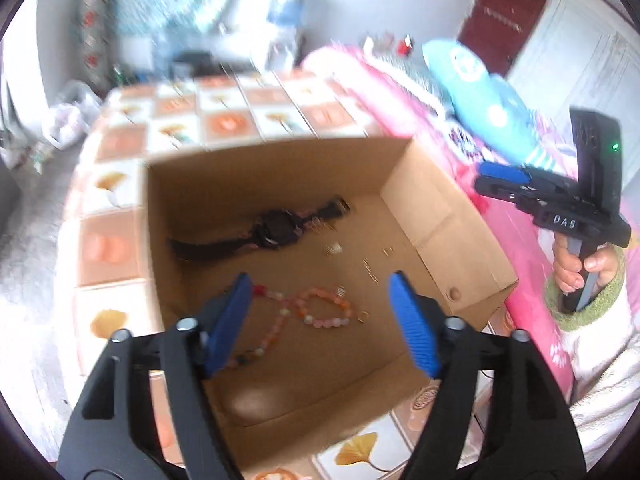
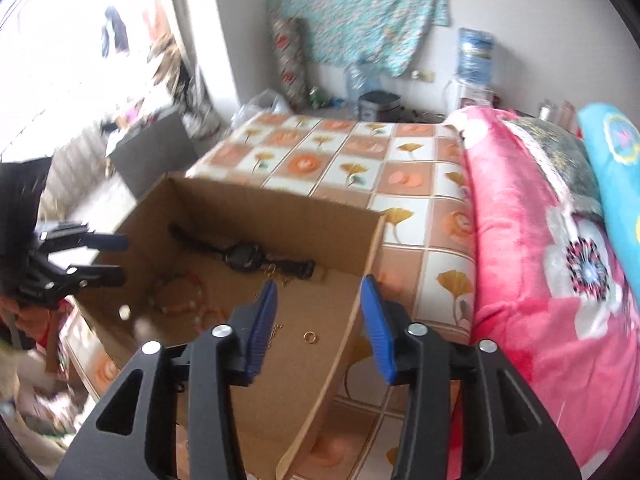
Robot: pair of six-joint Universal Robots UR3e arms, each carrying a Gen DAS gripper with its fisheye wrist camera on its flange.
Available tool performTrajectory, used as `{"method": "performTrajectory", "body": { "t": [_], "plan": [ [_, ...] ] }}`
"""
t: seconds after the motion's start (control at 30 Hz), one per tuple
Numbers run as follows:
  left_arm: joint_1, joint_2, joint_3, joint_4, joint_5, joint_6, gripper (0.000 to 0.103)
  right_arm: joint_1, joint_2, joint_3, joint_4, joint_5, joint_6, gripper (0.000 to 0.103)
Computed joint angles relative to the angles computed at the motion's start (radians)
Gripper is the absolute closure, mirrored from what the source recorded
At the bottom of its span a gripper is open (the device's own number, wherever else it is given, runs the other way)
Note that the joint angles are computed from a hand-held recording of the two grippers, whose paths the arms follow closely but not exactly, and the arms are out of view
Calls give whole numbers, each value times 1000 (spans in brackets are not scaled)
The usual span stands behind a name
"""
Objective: Organize jewelry
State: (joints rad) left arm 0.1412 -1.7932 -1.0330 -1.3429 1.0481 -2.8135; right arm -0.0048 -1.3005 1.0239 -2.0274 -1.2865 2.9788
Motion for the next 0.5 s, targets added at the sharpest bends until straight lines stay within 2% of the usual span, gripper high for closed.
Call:
{"method": "performTrajectory", "body": {
  "t": [0.07,0.13,0.2,0.27,0.33,0.4,0.47,0.5],
  "plan": [
    [42,98,-128,102,4,-21,21,-40,-58,86,-37,24,69,46],
    [85,187,-255,208,10,-51,17,-88,-91,149,-11,85,126,45],
    [90,220,-339,289,61,-82,13,-121,-99,189,45,149,152,45],
    [95,206,-349,235,86,-106,13,-134,-92,214,93,189,173,45],
    [115,178,-347,143,43,-126,13,-147,-82,240,145,263,171,45],
    [137,171,-374,106,-21,-140,13,-152,-77,266,175,341,163,43],
    [139,156,-387,88,-75,-143,13,-116,-86,281,132,292,191,43],
    [131,167,-411,133,-64,-167,13,-104,-90,282,123,273,201,43]
  ]
}}
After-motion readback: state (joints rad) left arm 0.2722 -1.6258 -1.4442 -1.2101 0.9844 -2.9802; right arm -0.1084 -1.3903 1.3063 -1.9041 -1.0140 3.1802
